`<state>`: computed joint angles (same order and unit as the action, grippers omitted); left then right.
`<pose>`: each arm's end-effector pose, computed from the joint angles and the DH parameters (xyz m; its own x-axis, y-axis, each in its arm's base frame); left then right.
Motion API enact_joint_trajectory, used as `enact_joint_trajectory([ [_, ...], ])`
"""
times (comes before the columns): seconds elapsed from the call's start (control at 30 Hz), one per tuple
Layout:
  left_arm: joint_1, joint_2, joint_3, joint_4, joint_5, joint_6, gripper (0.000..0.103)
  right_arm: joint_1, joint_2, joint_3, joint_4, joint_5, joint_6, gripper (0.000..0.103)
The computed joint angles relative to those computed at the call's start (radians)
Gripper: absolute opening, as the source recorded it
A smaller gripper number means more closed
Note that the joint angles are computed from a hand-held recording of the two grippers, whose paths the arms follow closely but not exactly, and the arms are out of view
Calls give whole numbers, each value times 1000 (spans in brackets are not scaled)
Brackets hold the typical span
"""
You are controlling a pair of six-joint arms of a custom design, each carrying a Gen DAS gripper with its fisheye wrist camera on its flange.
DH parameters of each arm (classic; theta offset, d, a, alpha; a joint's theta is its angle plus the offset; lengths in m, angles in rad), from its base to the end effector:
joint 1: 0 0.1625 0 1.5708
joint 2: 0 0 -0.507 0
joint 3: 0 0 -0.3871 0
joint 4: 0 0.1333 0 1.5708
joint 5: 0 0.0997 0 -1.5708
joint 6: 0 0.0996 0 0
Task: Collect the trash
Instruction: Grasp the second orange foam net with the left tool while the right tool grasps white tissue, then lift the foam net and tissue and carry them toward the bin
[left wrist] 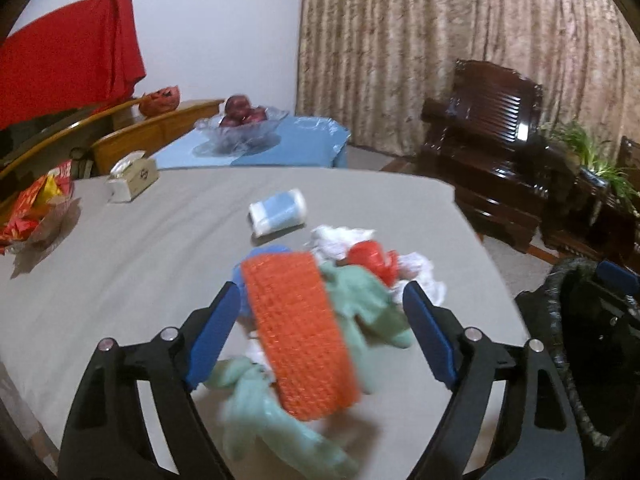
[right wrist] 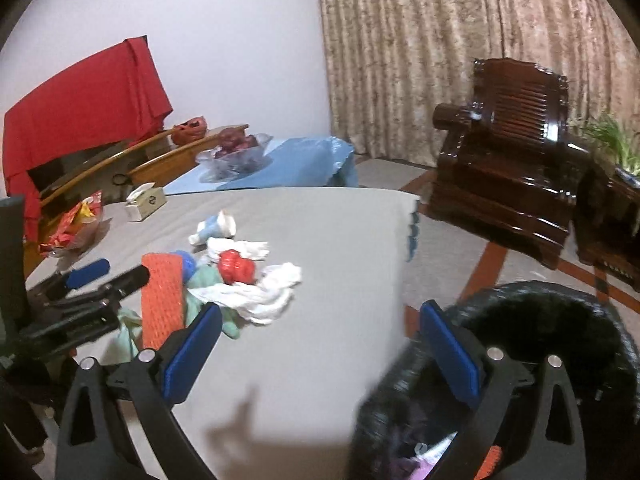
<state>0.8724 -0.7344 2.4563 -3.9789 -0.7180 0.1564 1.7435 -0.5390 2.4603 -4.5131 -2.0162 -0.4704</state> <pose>-0.1212 -0.4684 0.1320 -0.7233 0.1491 -0.6742 0.6177 0.5763 -0.5351 0.1631 -0.4090 0.0972 -0.8080 -0.0490 0.5871 -0.5116 0.5526 -0.6580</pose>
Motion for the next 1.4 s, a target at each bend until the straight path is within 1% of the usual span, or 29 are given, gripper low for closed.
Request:
enact_joint_trajectory([
  [0.13, 49, -7, -28, 42, -19, -2, 76, -1, 14, -53, 71, -1, 5, 97],
  [0.37, 107, 5, -70, 105, -63, -11, 74, -16, 40, -123, 160, -4, 1, 97],
  [0.43, 115, 10, -76, 113, -73, -14, 69, -25, 45, -153, 200, -9, 4, 96],
  [0.5, 113, 19, -76, 92, -77, 5, 67, -30, 50, -177, 235, -15, 6, 96],
  [0.57, 108, 25, -74, 79, -76, 14, 63, -36, 55, -198, 263, -15, 9, 95],
  [0.63, 104, 29, -71, 71, -79, 11, 55, -40, 57, -217, 290, -16, 12, 94],
  [0.73, 103, 32, -69, 62, -93, 7, 51, -46, 59, -244, 337, -13, 23, 93],
  [0.8, 104, 34, -71, 58, -103, 10, 47, -50, 63, -265, 374, -20, 22, 91],
  [0.9, 109, 36, -75, 65, -121, 6, 39, -58, 66, -286, 427, -25, 31, 87],
  [1.0, 109, 39, -78, 71, -132, 2, 36, -67, 57, -302, 510, -19, 51, 77],
  [1.07, 109, 41, -78, 72, -138, 2, 33, -70, 51, -305, 548, -5, 55, 63],
  [1.1, 109, 42, -78, 73, -142, 2, 31, -73, 48, -305, 562, 8, 56, 59],
  [1.17, 110, 42, -79, 75, -148, -3, 27, -81, 40, -298, 587, 49, 60, 41],
  [1.2, 111, 41, -79, 77, -151, -6, 26, -86, 33, -293, 601, 73, 62, 36],
  [1.23, 111, 40, -80, 80, -154, -8, 24, -87, 32, -290, 604, 82, 63, 27],
  [1.37, 111, 35, -78, 77, -161, -5, 21, -79, 31, -272, 562, 91, 49, 17],
  [1.4, 111, 32, -75, 75, -168, -5, 20, -77, 30, -267, 550, 93, 47, 17],
])
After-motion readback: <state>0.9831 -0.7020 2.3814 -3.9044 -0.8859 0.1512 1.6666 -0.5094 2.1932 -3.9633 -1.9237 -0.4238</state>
